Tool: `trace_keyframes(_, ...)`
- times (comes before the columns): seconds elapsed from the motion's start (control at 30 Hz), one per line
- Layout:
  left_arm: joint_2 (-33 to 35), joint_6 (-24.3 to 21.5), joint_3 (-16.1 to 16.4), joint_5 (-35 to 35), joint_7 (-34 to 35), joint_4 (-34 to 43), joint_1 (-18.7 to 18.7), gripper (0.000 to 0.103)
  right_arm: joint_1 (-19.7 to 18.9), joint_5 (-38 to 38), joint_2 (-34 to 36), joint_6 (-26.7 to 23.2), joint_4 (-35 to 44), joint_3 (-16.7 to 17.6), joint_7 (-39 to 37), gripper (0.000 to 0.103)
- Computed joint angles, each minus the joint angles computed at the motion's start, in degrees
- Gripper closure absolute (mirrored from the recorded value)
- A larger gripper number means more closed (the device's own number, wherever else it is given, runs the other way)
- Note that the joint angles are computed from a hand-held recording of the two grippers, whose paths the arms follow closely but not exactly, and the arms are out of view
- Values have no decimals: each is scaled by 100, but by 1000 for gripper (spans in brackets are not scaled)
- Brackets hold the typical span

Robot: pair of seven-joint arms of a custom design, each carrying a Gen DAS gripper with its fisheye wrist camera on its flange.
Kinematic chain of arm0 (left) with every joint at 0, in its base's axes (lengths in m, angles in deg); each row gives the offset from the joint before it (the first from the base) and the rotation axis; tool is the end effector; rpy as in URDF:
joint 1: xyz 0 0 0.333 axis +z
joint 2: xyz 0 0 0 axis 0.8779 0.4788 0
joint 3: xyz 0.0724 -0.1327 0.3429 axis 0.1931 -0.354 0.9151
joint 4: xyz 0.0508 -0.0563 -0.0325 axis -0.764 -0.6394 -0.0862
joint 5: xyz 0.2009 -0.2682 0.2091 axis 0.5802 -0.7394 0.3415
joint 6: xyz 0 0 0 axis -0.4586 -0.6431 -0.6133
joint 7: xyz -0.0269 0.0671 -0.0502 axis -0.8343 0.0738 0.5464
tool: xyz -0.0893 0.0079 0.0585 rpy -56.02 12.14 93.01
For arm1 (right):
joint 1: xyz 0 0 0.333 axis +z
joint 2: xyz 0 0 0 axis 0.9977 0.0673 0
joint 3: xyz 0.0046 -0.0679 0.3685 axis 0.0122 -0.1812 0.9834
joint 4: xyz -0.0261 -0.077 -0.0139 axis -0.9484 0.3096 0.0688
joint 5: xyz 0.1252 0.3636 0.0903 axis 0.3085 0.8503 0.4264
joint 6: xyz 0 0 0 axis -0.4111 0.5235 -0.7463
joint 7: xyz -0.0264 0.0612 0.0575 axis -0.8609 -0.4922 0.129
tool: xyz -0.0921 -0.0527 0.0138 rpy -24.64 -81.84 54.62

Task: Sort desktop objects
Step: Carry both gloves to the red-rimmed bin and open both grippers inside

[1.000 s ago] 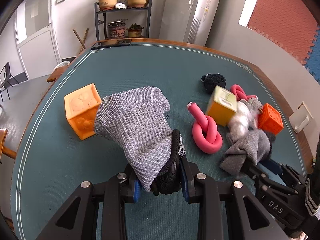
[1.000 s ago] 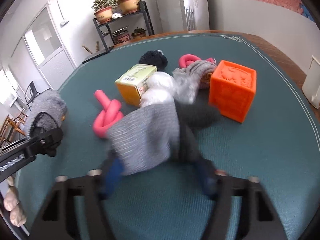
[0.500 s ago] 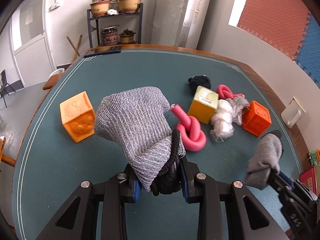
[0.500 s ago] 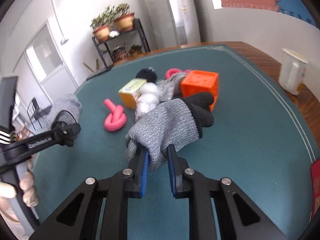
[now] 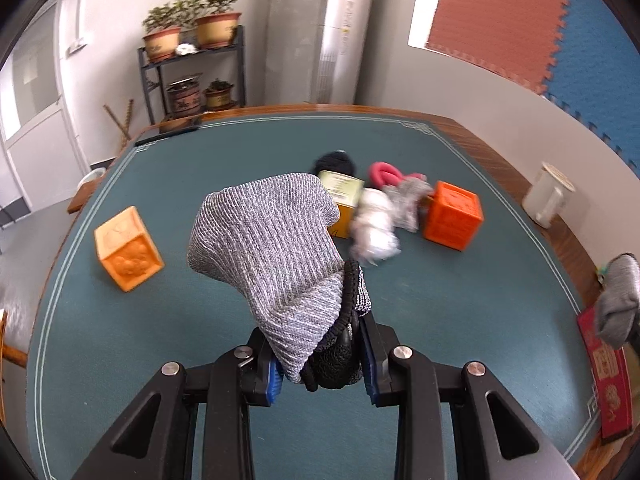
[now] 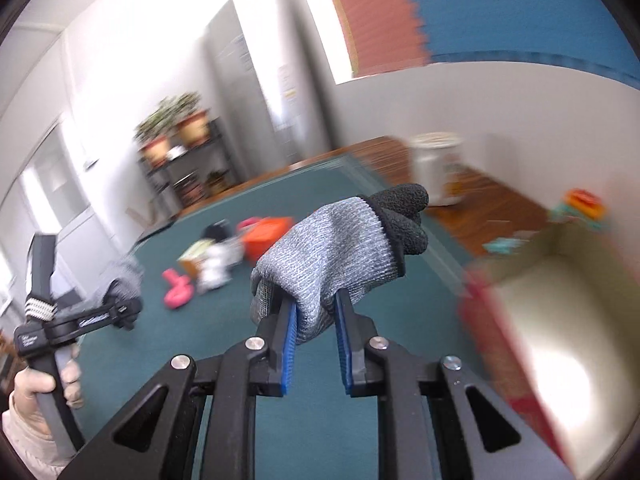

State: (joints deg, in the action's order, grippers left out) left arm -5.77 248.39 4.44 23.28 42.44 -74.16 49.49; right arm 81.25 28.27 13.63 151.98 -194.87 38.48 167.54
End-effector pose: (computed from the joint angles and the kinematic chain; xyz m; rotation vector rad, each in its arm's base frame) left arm 0.6192 -0.0336 0.3760 -2.0716 1.4593 -0.6675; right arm 0.6214 0.1675 0.3994 -1.6503 1.3775 -0.4545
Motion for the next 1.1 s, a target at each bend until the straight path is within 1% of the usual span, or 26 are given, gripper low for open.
trace_keyframes(0.1, 10, -19, -240, -215, 255, 2, 41, 71, 524, 914, -368, 267, -515, -871, -417, 83)
trace_keyframes(0.17, 30, -46, -377, -398, 458, 21, 17, 71, 662, 1335, -492, 363, -741, -1171, -638, 83)
trace_keyframes(0.2, 40, -59, -411, -470, 544, 33, -19, 71, 654, 1513, -551, 404, -860, -1277, -692, 83)
trace_keyframes(0.3, 116, -152, -649, -817, 965, 144, -65, 71, 650, 1913, -639, 472, -1094, -1490, -884, 83)
trace_keyframes(0.37, 170, -202, -827, -1086, 1322, 225, -84, 71, 557, 1978, -640, 446, -1137, -1489, -916, 83)
trace_keyframes(0.4, 196, -212, -852, -1184, 1449, 264, -139, 71, 457, 1928, -632, 436, -1161, -1455, -888, 82)
trace_keyframes(0.43, 235, -227, -873, -1280, 1567, 323, -205, 71, 312, 1806, -605, 432, -1158, -1393, -821, 78)
trace_keyframes(0.47, 285, -256, -963, -1429, 1750, 396, -210, 71, 202, 1700, -600, 398, -1151, -1335, -759, 76)
trace_keyframes(0.5, 328, -282, -1100, -1613, 1962, 452, -175, 71, 213, 1734, -587, 346, -1137, -1362, -788, 74)
trace_keyframes(0.53, 368, -313, -1288, -1835, 2204, 501, -91, 71, 205, 1744, -583, 333, -1138, -1370, -813, 67)
trace_keyframes(0.57, 397, -337, -1396, -2001, 2386, 537, -47, 71, 196, 1743, -568, 356, -1146, -1374, -845, 62)
trace_keyframes(0.63, 477, -419, -1606, -2297, 2742, 649, -3, 71, 263, 1873, -545, 521, -1202, -1452, -967, 39)
trace_keyframes(0.67, 517, -463, -1665, -2406, 2887, 714, -22, 71, 313, 1966, -541, 614, -1235, -1498, -1034, 37)
trace_keyframes(0.73, 575, -535, -1754, -2598, 3149, 828, -93, 71, 227, 1916, -524, 883, -1333, -1494, -1035, 36)
trace_keyframes(0.8, 617, -567, -1838, -2789, 3408, 921, -143, 71, 208, 1936, -495, 1029, -1365, -1515, -1022, 36)
trace_keyframes(0.87, 667, -595, -1881, -2939, 3649, 1039, -225, 71, 249, 2035, -456, 1099, -1361, -1561, -1054, 36)
trace_keyframes(0.93, 687, -620, -1905, -3080, 3864, 1109, -318, 71, 158, 1948, -397, 1077, -1292, -1533, -967, 36)
trace_keyframes(1.1, 956, -742, -2382, -3640, 4736, 1553, -254, 71, 19, 1935, -330, 1079, -1262, -1553, -822, 36)
